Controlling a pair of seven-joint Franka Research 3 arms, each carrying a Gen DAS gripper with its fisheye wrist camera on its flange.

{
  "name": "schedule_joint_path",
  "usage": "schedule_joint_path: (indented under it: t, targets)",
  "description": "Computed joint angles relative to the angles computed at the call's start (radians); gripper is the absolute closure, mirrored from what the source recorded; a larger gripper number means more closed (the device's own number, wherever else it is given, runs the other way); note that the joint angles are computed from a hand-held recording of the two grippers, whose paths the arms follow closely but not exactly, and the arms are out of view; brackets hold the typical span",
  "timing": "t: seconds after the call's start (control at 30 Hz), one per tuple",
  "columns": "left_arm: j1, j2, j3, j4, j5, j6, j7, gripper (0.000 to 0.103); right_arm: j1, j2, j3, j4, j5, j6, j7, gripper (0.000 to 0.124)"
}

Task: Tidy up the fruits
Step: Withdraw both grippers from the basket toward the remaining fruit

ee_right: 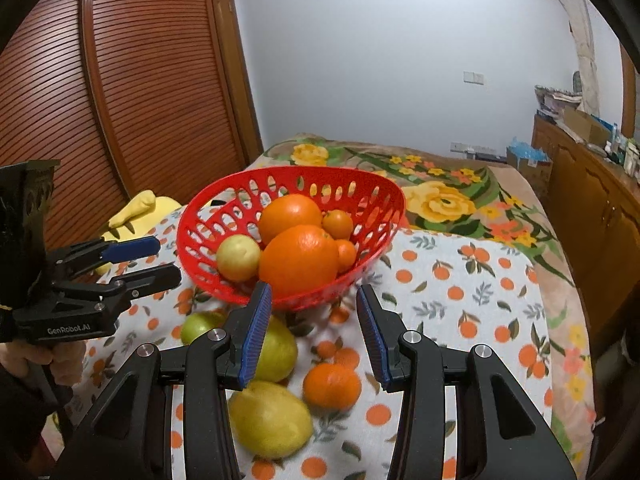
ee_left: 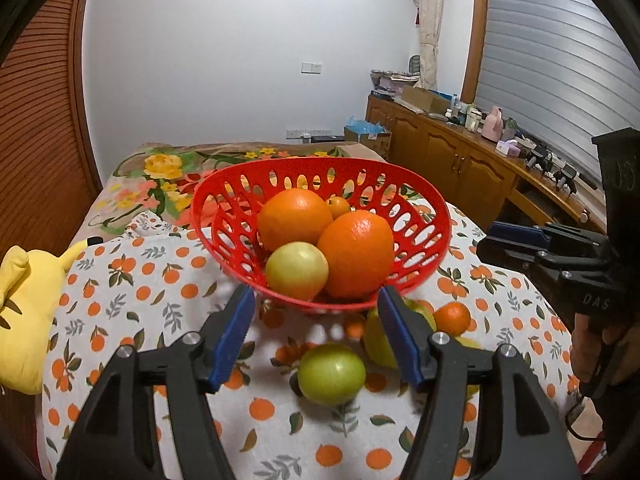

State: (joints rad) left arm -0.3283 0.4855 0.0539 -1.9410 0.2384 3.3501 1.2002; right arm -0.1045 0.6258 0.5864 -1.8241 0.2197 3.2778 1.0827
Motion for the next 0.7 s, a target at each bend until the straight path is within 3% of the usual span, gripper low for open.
schedule_joint_path:
  t: [0.27, 0.47, 0.57, 0.7]
  targets:
    - [-0.07, -0.041, 0.054, -0.085, -0.053, 0.045, 0.021, 0.037, -0.057, -0.034, 0.052, -0.107, -0.04, 0.052, 0.04, 0.076]
    - [-0.066, -0.063, 0.032, -0.14, -0.099, 0.082, 0.064, 0.033, -0.091, -0.045, 0.072, -0.164, -0.111, 0.067, 0.104, 0.072]
    - [-0.026, -0.062, -0.012, -0.152, -0.102, 0.091, 0.07, 0.031, -0.094, -0.043, 0.069, -0.179, -0.142, 0.07, 0.13, 0.072]
    - [-0.034, -0.048, -0.006, -0.151, -0.127, 0.084, 0.087, 0.029, -0.091, -0.033, 0.06, -0.188, -0.173, 0.07, 0.157, 0.07]
